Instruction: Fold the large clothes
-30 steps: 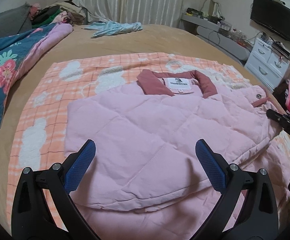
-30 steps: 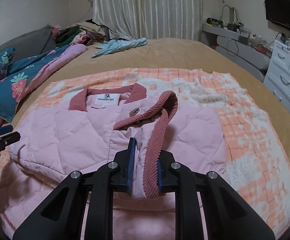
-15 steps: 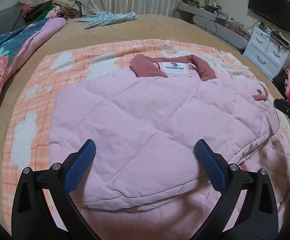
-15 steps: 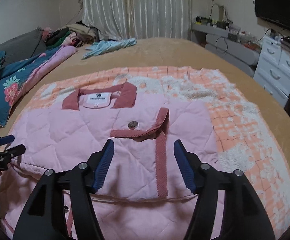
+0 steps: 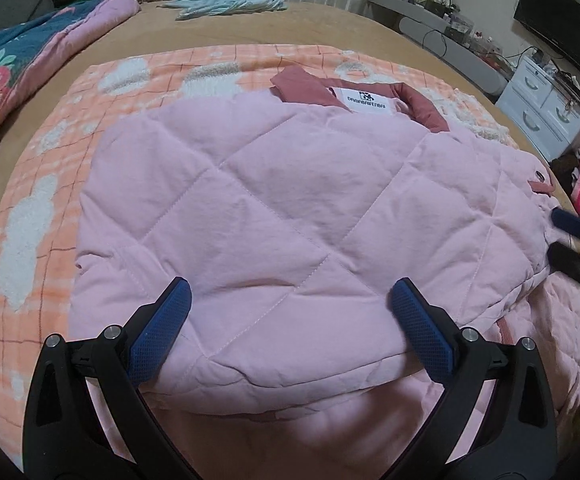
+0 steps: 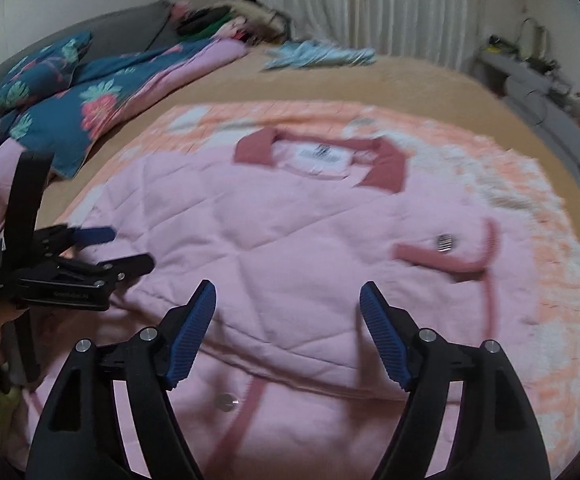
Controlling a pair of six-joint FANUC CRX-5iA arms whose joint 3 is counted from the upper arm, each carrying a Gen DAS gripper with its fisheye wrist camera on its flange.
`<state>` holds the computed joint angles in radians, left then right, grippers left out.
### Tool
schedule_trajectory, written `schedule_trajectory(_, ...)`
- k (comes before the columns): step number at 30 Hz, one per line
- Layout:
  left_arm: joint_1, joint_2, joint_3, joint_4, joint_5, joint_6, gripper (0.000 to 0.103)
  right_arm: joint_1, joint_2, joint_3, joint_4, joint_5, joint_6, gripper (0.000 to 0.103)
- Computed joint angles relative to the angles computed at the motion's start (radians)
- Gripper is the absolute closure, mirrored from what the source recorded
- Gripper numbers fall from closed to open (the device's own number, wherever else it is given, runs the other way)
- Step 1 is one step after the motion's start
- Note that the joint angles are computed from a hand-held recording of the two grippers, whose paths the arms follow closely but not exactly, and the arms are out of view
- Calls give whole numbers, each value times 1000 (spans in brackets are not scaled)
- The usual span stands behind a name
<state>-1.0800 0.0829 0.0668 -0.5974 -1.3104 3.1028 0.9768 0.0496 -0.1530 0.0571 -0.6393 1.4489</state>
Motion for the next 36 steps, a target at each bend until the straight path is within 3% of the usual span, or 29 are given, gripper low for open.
schedule_trajectory(2,0,0,0,0,0,0,8,12,30,7,47,-21,-51,27)
schedule_trajectory(6,-2,2,3,2,-4,-7,8,-2,106,53,15,-82,-77,21)
schedule_trajectory(10,-11,17,23,-6,-27,-18,8,14,117,17,85,-43,-148,19)
schedule_trajectory(17,-15,10,41,12,-36,-21,9,17,69,-32,91,0,-196,19)
schedule_trajectory(25,-53,8,74,4,-72,17,9,-12,-31,-68,-36,18,-169,10)
schedule_trajectory(30,-79,-11,70,-4,-57,59,9,-14,-77,-100,-21,23,-207,7)
schedule_trajectory(36,-113,-1,106,-36,-103,84,9,-9,-122,-127,3,30,-244,5)
